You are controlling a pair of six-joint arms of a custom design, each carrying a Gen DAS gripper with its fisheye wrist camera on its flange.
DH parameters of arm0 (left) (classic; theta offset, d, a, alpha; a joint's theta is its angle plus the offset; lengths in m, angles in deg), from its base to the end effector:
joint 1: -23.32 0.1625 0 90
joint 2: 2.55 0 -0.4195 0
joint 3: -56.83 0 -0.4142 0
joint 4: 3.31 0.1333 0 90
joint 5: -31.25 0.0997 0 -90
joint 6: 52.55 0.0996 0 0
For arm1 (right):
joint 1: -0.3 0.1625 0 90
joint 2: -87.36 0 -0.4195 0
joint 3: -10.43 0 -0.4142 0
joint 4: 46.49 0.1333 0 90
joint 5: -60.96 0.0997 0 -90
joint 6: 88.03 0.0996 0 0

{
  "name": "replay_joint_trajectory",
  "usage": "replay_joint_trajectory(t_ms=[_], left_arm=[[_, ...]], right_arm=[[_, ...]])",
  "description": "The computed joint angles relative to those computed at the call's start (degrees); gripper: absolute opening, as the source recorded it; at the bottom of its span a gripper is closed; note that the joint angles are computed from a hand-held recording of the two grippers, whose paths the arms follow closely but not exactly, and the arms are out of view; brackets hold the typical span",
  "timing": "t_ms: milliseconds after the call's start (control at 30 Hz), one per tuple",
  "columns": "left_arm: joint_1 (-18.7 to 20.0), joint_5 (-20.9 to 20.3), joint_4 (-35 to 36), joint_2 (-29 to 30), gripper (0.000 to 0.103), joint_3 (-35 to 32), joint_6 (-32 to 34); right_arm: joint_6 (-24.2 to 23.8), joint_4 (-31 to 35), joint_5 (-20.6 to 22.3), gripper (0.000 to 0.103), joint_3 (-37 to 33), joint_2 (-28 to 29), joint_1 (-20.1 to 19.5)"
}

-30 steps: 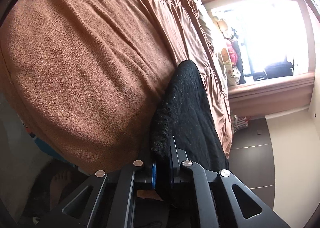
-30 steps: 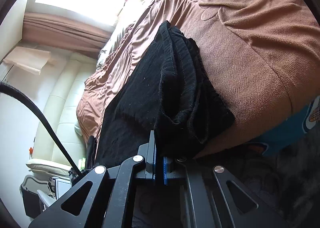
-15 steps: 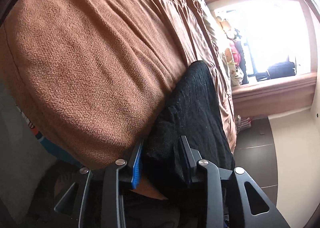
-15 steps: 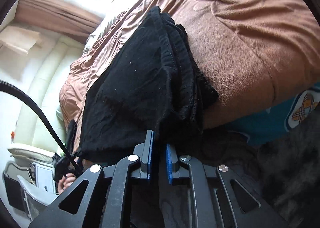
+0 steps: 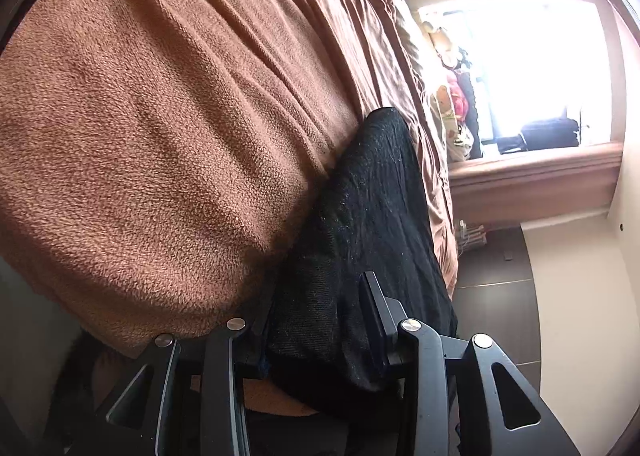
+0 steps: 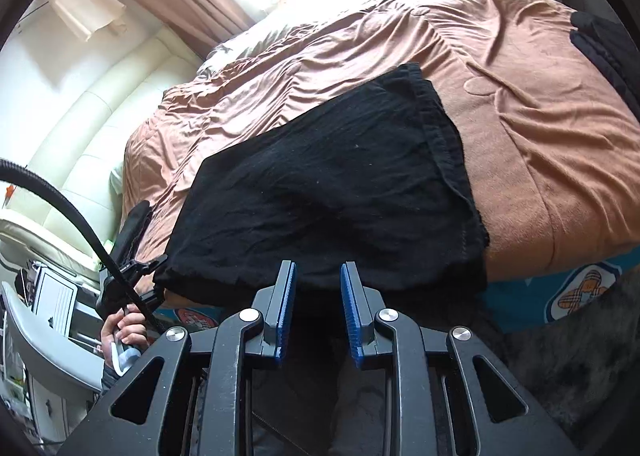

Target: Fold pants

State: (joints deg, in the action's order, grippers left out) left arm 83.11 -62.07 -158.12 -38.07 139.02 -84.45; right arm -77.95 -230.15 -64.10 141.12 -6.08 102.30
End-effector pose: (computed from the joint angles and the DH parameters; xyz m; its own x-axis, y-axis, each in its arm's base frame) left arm -0.2679 -0.7135 0.0415 -0.9774 0.0057 0.2112 -0.0452 0.9709 -0.2352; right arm 0.1633 -0.4024 0.3685 -0.9064 0.3880 0.1671 0.0443 0.4807 -0.8758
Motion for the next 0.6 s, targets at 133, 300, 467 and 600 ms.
replay_joint_trajectory(t_ms=[133,300,467,600], left_arm=[[0.62,-2.48,-2.04,-0.22,0.013,1.06,0.28],[0.5,-3.3,-5.35,-2.0,0.01,3.82,-0.58],[0.18,-3.2,-6.78,-4.22,0.01,6.45,-0.79],[0.16,-3.74,-8.37,-6.04,0.009,9.15,-1.24]], right_arm=[[-0.26,0.76,0.08,0.021,-3.81,5.08,0.26],[-1.54,2.69,0.56,0.021,-8.97,10.73,0.47],[-2.65,6.2,-2.52,0.021,-13.95,15.21,1.47],[-3.67,8.12,-4.45,0.021,-17.2,18.05,2.06]])
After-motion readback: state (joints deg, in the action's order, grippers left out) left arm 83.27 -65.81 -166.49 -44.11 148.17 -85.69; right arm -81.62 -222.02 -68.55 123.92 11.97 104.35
